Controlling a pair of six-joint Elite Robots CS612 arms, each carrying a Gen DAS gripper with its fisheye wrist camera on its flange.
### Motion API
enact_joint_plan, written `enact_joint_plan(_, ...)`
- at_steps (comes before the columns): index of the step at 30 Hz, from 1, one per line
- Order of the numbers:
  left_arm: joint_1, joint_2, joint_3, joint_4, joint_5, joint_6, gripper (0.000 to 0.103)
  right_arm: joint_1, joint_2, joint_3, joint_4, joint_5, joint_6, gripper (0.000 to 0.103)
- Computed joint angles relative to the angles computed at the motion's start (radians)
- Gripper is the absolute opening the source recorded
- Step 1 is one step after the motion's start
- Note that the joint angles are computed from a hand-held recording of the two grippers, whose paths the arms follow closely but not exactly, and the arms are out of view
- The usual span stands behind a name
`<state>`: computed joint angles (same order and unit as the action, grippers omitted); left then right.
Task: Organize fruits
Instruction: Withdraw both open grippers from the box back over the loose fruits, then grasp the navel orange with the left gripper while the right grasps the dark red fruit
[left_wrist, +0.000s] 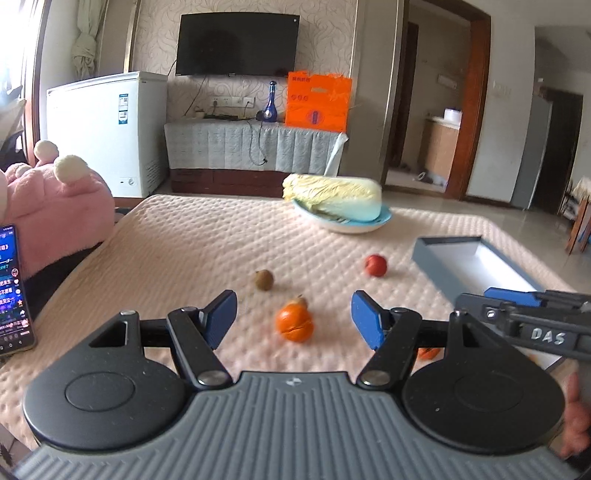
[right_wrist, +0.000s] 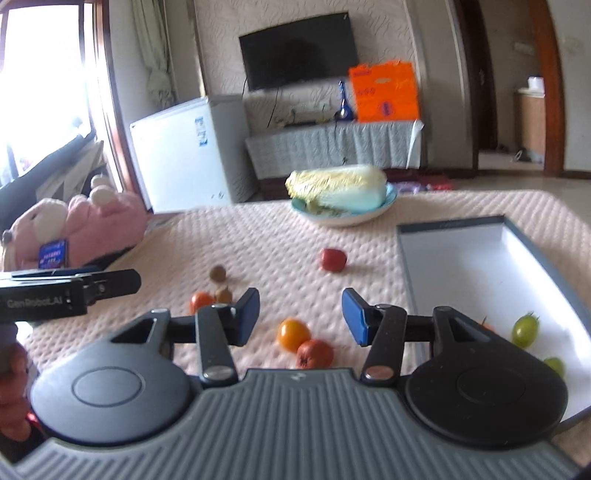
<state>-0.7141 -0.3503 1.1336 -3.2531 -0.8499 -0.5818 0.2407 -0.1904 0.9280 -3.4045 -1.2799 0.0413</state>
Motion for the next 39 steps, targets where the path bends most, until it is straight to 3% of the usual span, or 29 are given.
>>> enact_joint_plan(7,0.021,0.019,-0.027,0.106,-0.003,-0.069,0.073,0.006,-0.002,-0.005,0.102,-0.038,-0.057,0.048)
enact_joint_plan(19,0.038,0.053,-0.079,0.156,-0.056,-0.053,0.073,0.02,0.011,-0.047,0.246,-0.064,-0.138,0.047)
enact_joint_plan(32,0.05,0.102,-0.196,0.248,-0.094,-0.019,0.073,0.029,0.021,-0.082,0.342,-0.115,-0.135,0.047)
enact_joint_plan(39,0.064,0.138,-0.265,0.302,-0.116,-0.039,0.073,0.034,0.027,-0.092,0.347,-0.128,-0.141,0.047)
